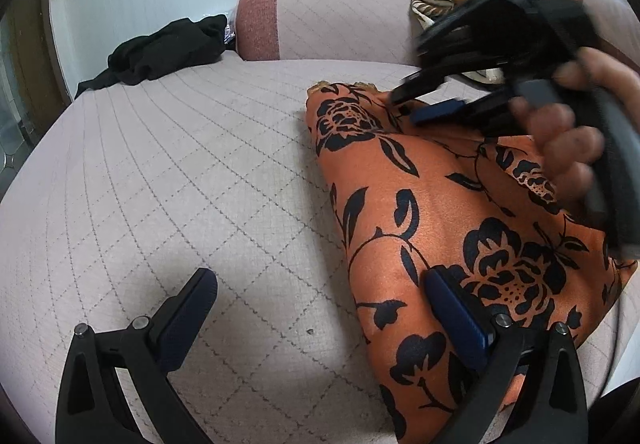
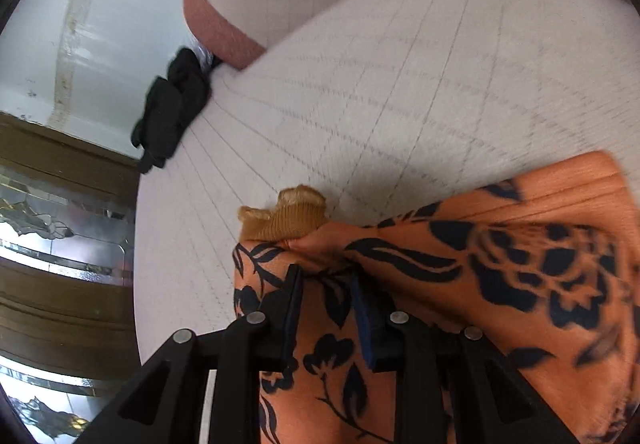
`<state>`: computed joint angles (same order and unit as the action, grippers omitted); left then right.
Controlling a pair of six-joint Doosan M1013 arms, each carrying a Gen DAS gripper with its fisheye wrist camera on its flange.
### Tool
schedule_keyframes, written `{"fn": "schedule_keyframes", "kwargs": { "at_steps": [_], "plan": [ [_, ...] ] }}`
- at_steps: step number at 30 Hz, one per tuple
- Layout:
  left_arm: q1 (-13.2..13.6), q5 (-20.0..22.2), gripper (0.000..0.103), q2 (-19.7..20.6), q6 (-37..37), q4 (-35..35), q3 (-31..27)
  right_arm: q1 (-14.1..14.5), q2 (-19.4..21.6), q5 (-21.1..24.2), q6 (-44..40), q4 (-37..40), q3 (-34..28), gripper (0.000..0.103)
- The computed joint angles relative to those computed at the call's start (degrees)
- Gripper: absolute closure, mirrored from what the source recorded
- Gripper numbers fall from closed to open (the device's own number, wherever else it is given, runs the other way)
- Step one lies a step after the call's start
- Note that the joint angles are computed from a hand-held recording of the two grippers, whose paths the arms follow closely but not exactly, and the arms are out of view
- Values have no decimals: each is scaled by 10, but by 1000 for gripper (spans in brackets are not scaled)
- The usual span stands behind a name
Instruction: Fold small clothes
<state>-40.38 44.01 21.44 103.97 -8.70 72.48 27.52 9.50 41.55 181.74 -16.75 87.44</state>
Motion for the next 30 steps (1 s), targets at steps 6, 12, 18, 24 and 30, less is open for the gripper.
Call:
{"fn": "schedule_keyframes", "kwargs": {
  "at_steps": [6,12,18,24,30],
  "plan": [
    [-5,-4,0,-5,-34,26,5,51,-43,25,92,-115,27,75],
    [-9,-9,0,-9,-57,48,11,124,-56,187,132,-172,15,75],
    [-7,1,0,-8,-61,40,8,130,-54,176,193,-173,58,74],
    [-7,7,0,-5,-65,40,3,135,-40,216,156,-172,36,74],
    [-8,3,0,-6,-64,40,6,135,-50,195,175,-173,50,74]
  ]
}}
